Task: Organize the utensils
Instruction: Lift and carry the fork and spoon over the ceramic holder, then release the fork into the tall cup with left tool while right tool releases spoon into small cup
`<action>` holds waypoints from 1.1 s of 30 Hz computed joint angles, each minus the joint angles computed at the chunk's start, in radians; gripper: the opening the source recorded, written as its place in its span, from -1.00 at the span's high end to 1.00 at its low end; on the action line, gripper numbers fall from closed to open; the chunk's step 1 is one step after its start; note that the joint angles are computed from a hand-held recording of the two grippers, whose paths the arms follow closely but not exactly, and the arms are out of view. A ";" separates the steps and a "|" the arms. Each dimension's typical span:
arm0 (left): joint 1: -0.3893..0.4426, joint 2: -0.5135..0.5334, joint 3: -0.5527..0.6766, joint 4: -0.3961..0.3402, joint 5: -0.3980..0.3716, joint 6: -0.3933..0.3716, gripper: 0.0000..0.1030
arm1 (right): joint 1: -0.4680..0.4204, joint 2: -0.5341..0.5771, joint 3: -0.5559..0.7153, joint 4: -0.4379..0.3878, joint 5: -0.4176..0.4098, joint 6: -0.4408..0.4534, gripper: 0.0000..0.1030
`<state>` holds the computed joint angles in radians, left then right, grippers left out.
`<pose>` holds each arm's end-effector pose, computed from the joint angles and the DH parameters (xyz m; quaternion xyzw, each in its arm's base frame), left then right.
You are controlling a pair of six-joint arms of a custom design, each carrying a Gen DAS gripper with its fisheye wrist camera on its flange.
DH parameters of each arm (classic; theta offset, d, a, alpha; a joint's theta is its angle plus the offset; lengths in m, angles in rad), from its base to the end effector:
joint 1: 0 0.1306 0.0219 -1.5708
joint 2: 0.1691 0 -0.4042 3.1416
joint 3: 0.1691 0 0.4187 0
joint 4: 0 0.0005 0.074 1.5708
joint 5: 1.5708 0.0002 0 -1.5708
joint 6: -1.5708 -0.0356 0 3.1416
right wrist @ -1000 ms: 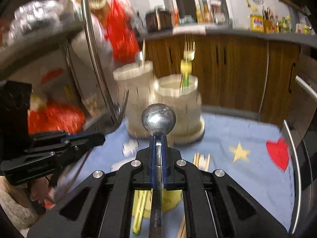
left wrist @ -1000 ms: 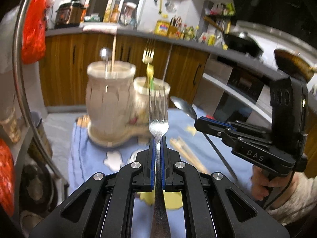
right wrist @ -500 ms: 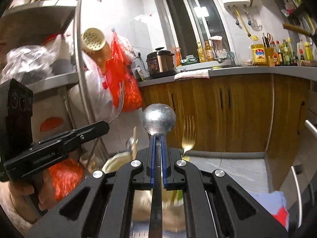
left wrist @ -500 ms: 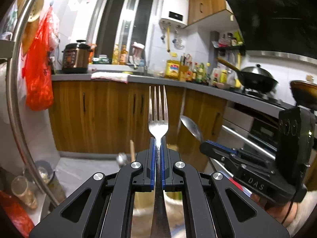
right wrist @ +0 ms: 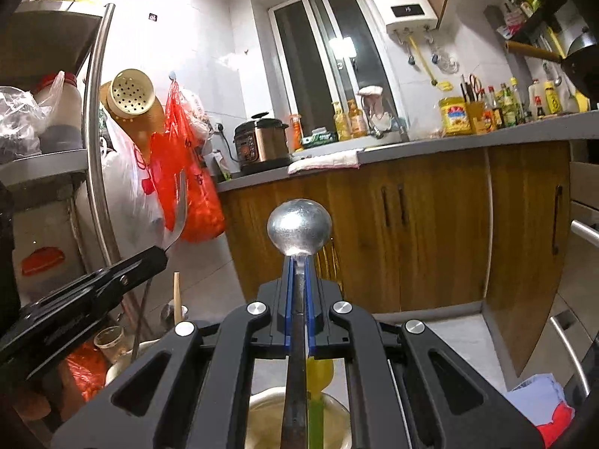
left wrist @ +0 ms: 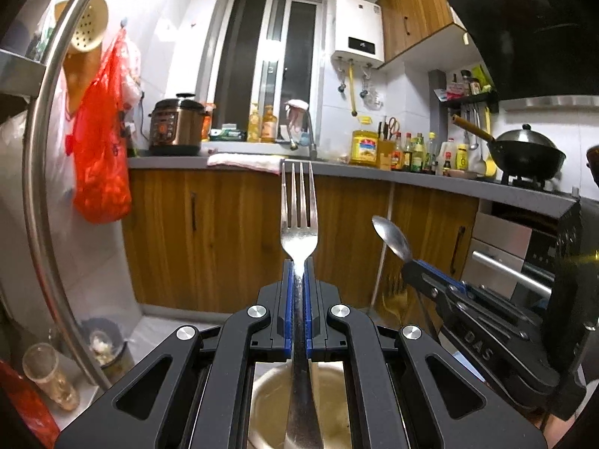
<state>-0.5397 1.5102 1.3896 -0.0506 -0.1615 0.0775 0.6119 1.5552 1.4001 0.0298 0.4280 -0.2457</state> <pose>0.5078 -0.2981 0.4633 0.1241 0.7541 -0.1362 0.6304 0.5023 0.3338 0.4519 0.0047 0.7462 0.1239 0.6541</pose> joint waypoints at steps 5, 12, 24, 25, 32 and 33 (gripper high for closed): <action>-0.001 -0.013 -0.024 0.010 0.017 -0.011 0.90 | 0.019 0.007 -0.022 0.061 0.045 0.072 0.89; 0.000 -0.049 -0.061 -0.016 0.042 -0.011 0.90 | 0.019 -0.029 -0.064 0.026 0.000 0.074 0.89; 0.020 -0.078 -0.089 -0.045 0.067 0.037 0.90 | 0.018 -0.067 -0.083 0.032 -0.006 0.061 0.89; 0.018 -0.076 -0.085 -0.042 0.062 0.033 0.90 | 0.018 -0.056 -0.069 0.039 0.004 0.062 0.89; 0.017 -0.055 -0.068 -0.052 0.061 0.032 0.90 | 0.027 0.010 -0.005 0.073 0.073 0.147 0.89; 0.018 -0.053 -0.066 -0.054 0.064 0.029 0.90 | 0.026 0.015 0.000 0.059 0.071 0.148 0.89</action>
<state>-0.5222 1.4570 1.3231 -0.1042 -0.0980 0.1065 0.6379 1.5703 1.4003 0.0891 0.4989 -0.0978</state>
